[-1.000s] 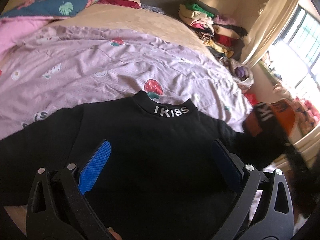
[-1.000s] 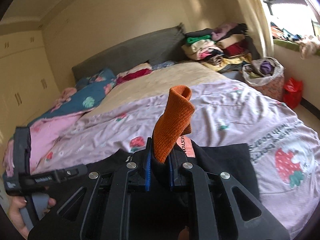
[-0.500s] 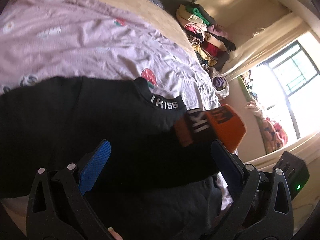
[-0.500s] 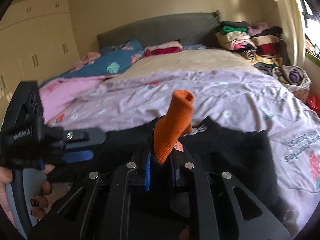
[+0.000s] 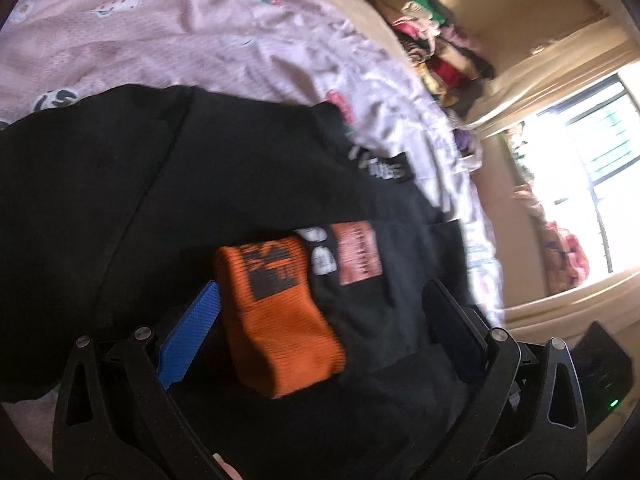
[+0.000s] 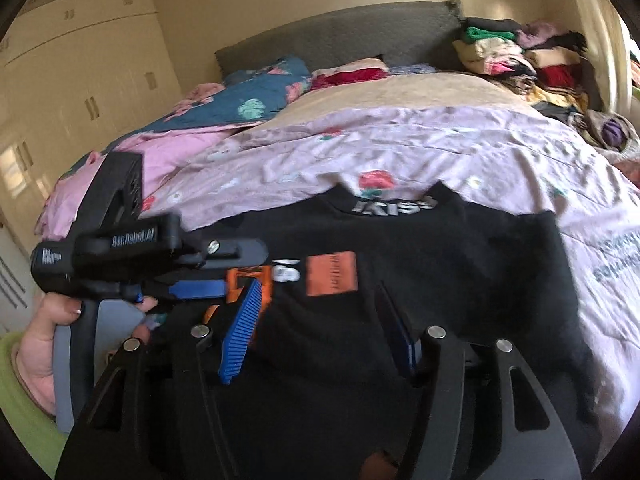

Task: Fold small clothes
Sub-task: 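Carry the sleeve across the shirt body, lay the cuff down, open right tool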

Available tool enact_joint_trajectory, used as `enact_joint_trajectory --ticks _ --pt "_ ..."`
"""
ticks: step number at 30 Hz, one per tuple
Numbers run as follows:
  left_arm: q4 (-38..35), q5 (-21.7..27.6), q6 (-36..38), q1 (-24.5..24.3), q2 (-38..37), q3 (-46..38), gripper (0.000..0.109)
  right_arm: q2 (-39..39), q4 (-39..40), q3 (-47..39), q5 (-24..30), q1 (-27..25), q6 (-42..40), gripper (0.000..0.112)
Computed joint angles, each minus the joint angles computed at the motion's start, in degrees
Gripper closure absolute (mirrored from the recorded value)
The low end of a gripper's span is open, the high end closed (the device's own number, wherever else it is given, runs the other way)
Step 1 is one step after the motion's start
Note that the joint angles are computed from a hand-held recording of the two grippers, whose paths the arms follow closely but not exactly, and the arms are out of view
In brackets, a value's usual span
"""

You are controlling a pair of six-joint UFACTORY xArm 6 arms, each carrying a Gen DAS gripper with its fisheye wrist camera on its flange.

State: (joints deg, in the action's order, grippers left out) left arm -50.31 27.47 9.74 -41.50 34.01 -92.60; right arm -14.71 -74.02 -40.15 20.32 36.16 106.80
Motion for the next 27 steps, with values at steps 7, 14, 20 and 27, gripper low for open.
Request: enact_joint_trajectory --ticks 7,14,20,27 --pt "18.27 -5.86 -12.07 -1.75 0.32 2.27 0.057 -8.9 6.51 7.06 9.33 -1.93 -4.31 0.054" --pt "11.12 -10.63 -1.1 -3.23 -2.73 4.97 0.1 -14.71 9.19 12.58 10.76 -6.17 -4.38 0.054" --pt "23.46 -11.67 -10.8 -1.95 -5.58 8.98 0.1 -9.45 14.88 11.33 8.2 -6.77 -12.42 0.054" --pt "34.17 -7.98 -21.71 -0.44 -4.18 9.11 0.082 -4.09 24.67 9.97 7.2 -7.66 -21.62 0.054"
